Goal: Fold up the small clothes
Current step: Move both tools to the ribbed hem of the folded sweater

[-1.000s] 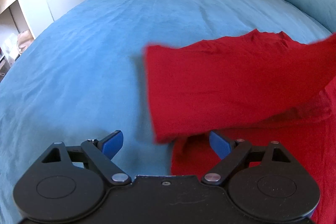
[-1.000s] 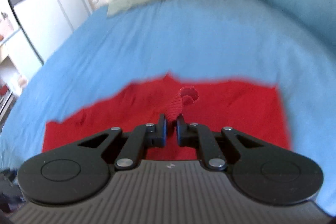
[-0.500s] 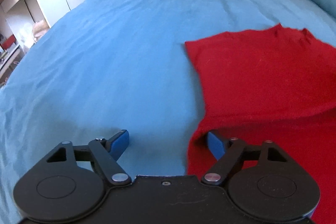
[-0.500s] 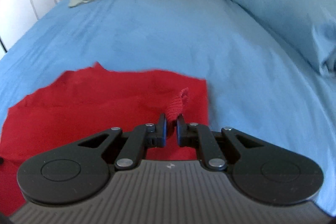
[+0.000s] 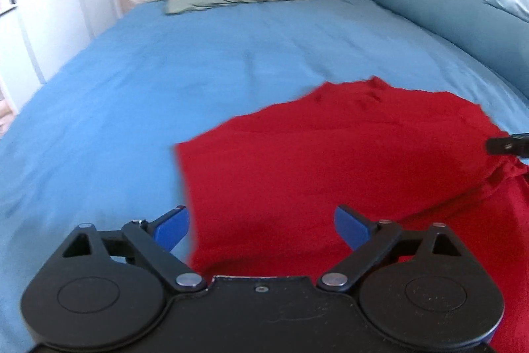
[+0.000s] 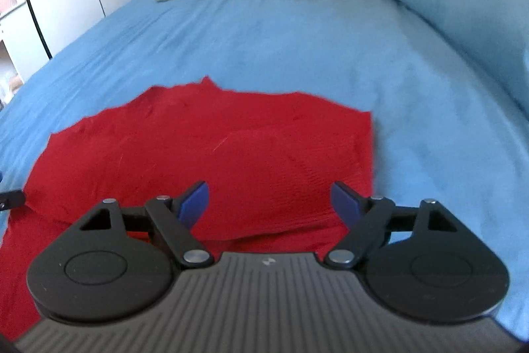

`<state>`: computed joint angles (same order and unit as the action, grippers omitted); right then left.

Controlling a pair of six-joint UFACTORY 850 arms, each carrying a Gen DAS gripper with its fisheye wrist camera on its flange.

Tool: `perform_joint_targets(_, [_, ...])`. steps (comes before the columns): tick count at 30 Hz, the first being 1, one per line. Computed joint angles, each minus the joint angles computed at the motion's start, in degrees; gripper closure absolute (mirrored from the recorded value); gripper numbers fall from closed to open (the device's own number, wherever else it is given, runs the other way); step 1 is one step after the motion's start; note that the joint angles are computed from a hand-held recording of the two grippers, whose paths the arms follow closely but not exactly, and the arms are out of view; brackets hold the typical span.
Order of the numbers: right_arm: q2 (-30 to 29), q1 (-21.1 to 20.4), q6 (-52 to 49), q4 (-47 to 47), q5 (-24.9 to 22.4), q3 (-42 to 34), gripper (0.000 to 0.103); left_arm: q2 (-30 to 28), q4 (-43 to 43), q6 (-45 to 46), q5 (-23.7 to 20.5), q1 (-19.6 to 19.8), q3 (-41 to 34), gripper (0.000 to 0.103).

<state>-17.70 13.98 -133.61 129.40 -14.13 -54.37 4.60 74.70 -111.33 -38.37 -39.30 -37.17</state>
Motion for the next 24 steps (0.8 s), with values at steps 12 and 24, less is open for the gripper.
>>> perform_joint_targets(12, [-1.6, -1.4, 1.3, -1.5, 0.4, -0.8, 0.006, -3.3, -5.1, 1.5, 5.3, 2.4, -0.3, 0.007])
perform_joint_targets(24, [22.8, -11.3, 20.9, -23.0, -5.9, 16.8, 0.006, 9.8, -22.2, 4.3, -16.1, -14.1, 2.1, 0.001])
